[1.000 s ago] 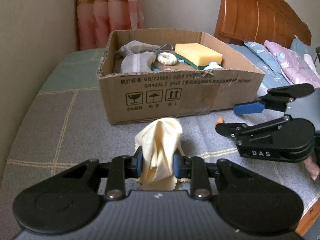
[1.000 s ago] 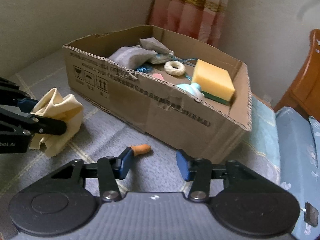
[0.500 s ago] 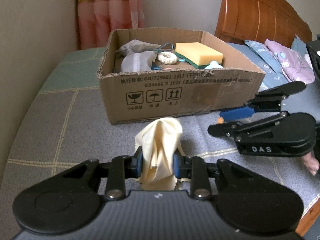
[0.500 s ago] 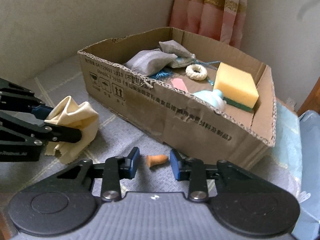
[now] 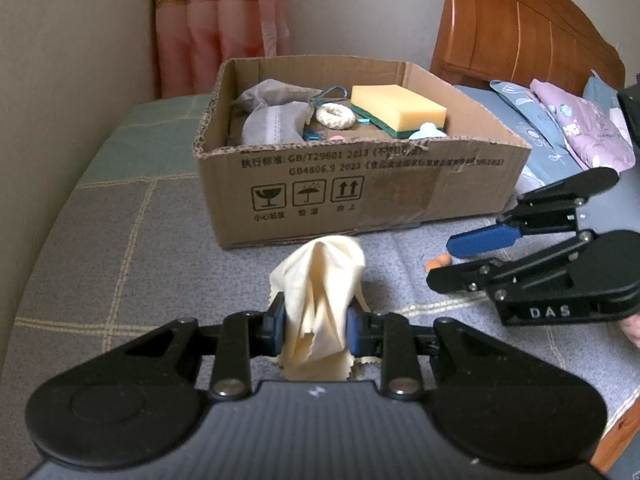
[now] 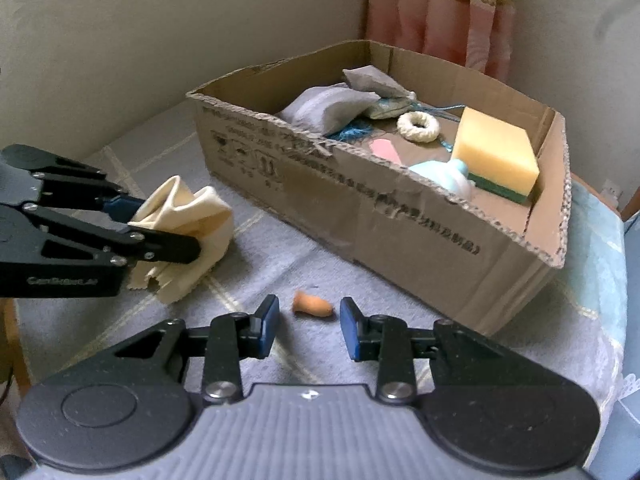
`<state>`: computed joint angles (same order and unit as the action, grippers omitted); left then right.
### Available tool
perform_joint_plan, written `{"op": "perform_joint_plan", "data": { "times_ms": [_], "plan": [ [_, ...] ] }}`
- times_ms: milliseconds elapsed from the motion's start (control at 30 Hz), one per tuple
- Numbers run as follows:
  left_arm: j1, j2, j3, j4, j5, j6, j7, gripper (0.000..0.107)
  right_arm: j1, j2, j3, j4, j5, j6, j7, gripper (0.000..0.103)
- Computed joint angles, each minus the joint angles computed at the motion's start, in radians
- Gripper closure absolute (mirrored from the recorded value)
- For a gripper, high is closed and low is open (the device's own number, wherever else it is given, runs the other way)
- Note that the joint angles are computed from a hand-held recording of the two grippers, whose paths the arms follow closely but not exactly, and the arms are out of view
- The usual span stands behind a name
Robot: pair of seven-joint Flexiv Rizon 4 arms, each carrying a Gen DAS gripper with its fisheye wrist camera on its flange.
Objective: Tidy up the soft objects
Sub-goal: 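Carry the cream cloth toward the box with the left tool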
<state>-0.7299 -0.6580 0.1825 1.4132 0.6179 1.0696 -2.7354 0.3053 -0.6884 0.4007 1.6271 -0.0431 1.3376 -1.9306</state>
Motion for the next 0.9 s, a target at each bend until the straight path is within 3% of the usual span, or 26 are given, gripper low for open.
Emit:
{"op": "perform_joint_plan", "data": {
  "times_ms": [133,267,500,733,900],
  "plan": [
    [0.003,-0.001,-0.003,0.0,-0.002,-0.001,0.004,0.08,-0.017,-0.009,0.02,-0.012,0.009,-0.004,-0.025,0.065],
    [0.005,-0.004,-0.006,-0.001,-0.005,-0.001,0.014,0.08,-0.018,-0.012,0.022,-0.013,0.011,0.001,-0.039,0.077],
    [0.01,0.006,-0.011,0.007,-0.009,0.011,0.035,0.08,-0.018,0.002,0.024,-0.009,0.033,0.008,-0.022,0.078],
    [0.025,0.056,-0.023,0.043,-0.02,0.074,0.077,0.083,-0.062,0.072,0.084,0.041,0.064,0.118,-0.063,0.077],
    [-0.009,0.084,0.012,0.012,0.04,0.065,0.087,0.083,-0.016,0.08,0.013,0.019,0.024,0.217,0.023,0.077]
  ]
}}
